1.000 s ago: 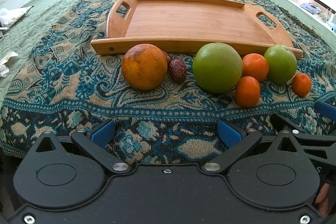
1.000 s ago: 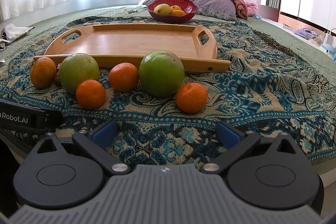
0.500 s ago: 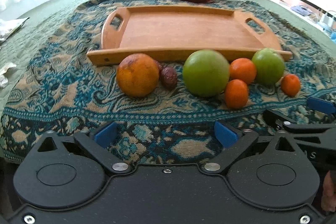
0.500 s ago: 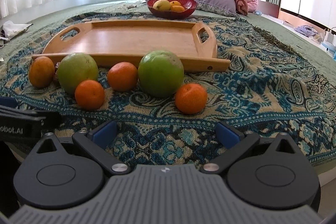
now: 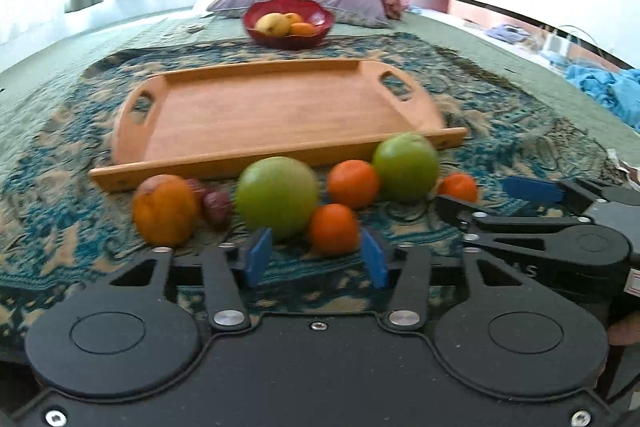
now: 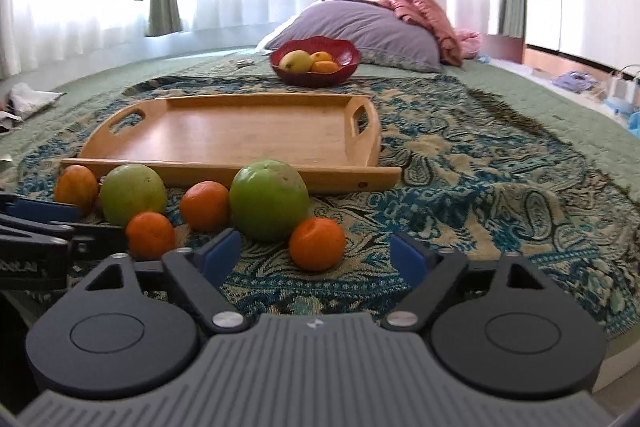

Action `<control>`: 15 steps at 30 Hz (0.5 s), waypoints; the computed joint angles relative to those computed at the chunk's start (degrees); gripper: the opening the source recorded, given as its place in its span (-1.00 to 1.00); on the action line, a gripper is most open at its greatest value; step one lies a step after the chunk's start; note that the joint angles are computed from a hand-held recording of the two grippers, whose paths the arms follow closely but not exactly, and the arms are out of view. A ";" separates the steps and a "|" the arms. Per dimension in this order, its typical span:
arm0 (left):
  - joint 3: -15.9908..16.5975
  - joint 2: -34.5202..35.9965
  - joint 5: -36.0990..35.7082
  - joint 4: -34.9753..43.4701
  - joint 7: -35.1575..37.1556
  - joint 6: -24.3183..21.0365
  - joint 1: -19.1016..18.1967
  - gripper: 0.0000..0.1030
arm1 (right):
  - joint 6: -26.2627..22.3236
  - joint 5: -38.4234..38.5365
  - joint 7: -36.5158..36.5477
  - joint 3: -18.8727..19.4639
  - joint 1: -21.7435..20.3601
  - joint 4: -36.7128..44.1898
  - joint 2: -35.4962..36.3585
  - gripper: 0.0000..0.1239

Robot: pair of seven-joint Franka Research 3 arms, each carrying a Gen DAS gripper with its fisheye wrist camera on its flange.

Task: Organize fruits
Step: 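Grasp a tangerine with the left tool while the right tool grasps another tangerine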

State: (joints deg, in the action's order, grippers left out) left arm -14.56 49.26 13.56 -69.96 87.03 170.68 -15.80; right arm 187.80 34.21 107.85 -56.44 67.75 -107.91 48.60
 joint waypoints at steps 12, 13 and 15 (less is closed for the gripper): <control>3.68 4.99 0.17 7.39 -5.53 -0.95 -4.09 -0.41 | 2.09 0.16 -5.50 7.56 -6.78 1.66 -3.07 -0.05; 4.48 5.15 0.71 7.55 -6.16 -0.50 -4.60 -0.41 | 2.15 0.44 -5.87 8.03 -7.20 1.90 -3.12 -0.07; 5.90 5.60 1.92 8.09 -7.19 0.04 -5.52 -0.41 | 2.49 1.03 -6.47 8.70 -7.80 2.36 -2.94 -0.10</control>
